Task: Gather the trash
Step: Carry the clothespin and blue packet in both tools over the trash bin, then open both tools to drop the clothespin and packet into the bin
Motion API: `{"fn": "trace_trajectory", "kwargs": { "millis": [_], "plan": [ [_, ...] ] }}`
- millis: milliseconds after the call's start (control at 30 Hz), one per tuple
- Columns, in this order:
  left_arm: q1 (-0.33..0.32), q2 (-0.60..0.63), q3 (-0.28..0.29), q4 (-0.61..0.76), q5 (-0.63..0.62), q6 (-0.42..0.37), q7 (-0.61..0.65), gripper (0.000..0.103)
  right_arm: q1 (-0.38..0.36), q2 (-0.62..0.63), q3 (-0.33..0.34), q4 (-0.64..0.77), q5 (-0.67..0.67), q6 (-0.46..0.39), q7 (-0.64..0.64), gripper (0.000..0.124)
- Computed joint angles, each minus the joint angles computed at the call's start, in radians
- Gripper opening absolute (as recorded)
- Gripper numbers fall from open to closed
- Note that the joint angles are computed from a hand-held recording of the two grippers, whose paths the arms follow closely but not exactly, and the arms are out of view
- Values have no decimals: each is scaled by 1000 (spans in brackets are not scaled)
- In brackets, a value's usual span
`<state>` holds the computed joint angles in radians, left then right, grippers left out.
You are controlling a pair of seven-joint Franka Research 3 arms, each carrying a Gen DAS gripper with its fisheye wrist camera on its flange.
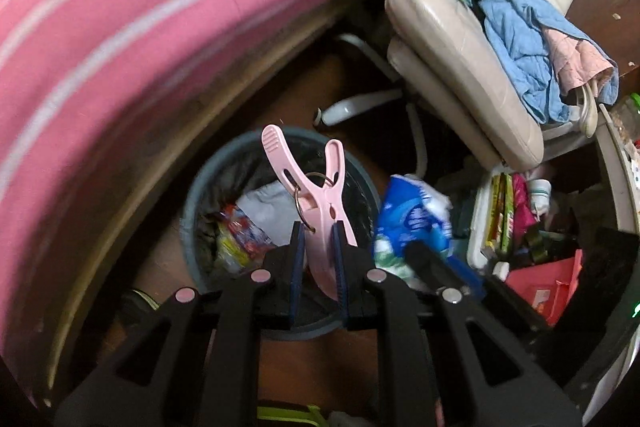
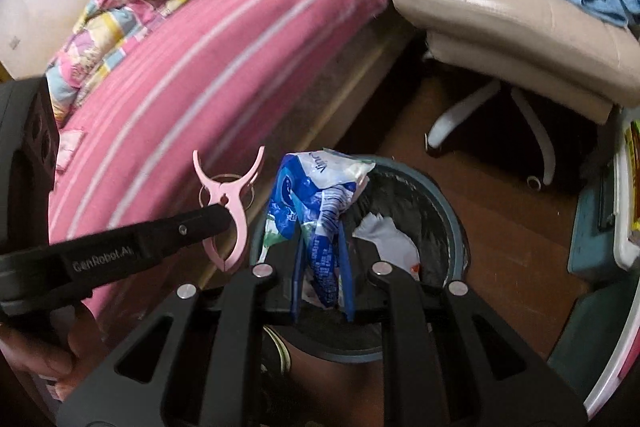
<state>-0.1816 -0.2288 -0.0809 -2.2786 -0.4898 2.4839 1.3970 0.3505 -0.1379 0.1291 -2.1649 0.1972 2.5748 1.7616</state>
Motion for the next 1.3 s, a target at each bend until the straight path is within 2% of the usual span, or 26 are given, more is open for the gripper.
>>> {"fn": "trace_trajectory", "kwargs": {
  "millis": [267,400,500,633,867,1100,1300],
  "plan": [
    [19,116,-22,57,-28,-47,4,15,-5,50,2,11,-58,-19,47,17],
    [35,145,-38,73,-28,-54,-9,18,-6,61,1,10,-102,-20,87,25],
    [43,136,-44,65,-22,-46,-14,26,-6,57,1,1,-132,-11,116,37],
    [46,115,-43,51,-23,-28,-21,30,-7,40,9,-12,-180,0,170,56],
    [54,4,-25,-17,37,30,-120,62,-2,-8,31,-19,-240,30,215,71],
    [47,-182,24,-118,102,115,-209,78,22,-37,67,35,-270,67,202,80],
    [45,-326,91,-172,152,147,-273,83,57,-35,101,120,-292,79,180,82]
  ]
}}
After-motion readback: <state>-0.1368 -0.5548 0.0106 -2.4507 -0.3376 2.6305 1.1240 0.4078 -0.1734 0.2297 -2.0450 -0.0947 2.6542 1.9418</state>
